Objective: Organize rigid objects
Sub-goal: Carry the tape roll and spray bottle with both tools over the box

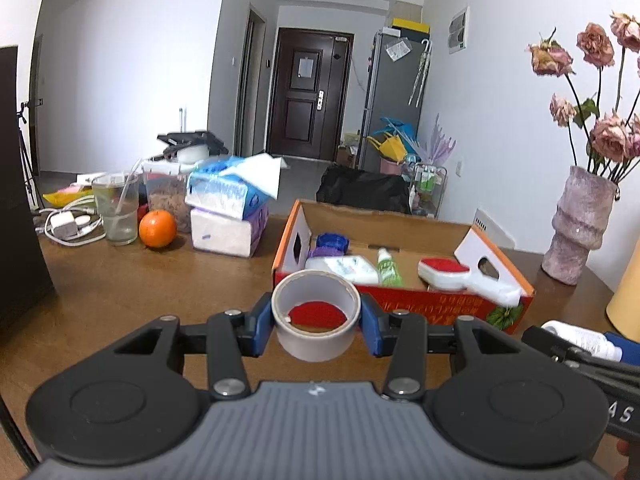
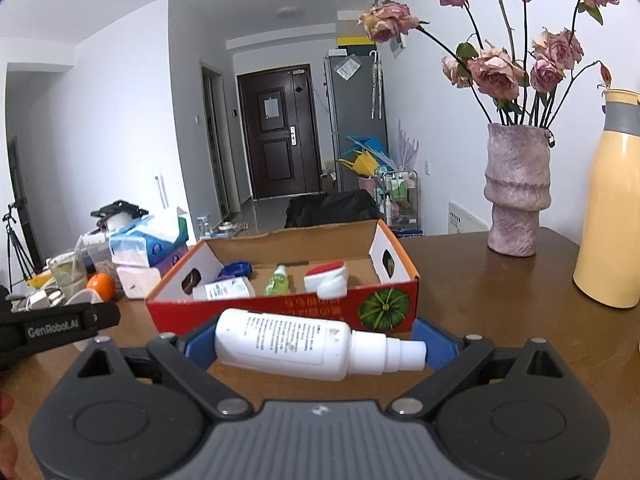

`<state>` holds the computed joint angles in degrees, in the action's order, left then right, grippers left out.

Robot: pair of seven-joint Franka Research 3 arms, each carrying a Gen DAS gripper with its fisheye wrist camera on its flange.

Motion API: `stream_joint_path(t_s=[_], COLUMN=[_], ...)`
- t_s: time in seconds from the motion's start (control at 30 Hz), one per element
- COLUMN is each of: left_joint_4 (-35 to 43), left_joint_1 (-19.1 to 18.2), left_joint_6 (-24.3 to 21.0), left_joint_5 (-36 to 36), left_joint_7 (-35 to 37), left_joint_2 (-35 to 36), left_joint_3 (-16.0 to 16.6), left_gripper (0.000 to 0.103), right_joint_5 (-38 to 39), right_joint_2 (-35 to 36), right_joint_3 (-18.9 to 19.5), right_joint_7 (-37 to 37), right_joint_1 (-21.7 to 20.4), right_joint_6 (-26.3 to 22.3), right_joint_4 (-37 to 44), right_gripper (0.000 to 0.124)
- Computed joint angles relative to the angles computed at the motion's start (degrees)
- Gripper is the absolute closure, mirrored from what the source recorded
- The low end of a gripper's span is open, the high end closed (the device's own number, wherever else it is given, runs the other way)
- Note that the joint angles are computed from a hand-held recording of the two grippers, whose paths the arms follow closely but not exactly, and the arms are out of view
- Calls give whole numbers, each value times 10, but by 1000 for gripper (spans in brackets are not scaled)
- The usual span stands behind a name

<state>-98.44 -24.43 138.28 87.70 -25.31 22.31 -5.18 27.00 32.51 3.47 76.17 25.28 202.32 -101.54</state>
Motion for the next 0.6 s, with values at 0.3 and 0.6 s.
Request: stream_joint_path(t_s=[0.3,0.6], left_joint_4=[60,117], left_joint_1=[-1,-13], left_joint_6=[1,12], left_joint_5=[-7,-20], left_joint_7=[11,31], left_joint_2=[27,67], left_joint_3=[12,36], left_gripper=[58,58], right_joint_5=[24,32], right_joint_2=[37,76], right_joint_3=[-36,-82], right_joint_7=[-9,-9], right_joint_1=[24,50], right_joint_6=[-29,-66], right_joint_4=[82,154], right_gripper=[26,26])
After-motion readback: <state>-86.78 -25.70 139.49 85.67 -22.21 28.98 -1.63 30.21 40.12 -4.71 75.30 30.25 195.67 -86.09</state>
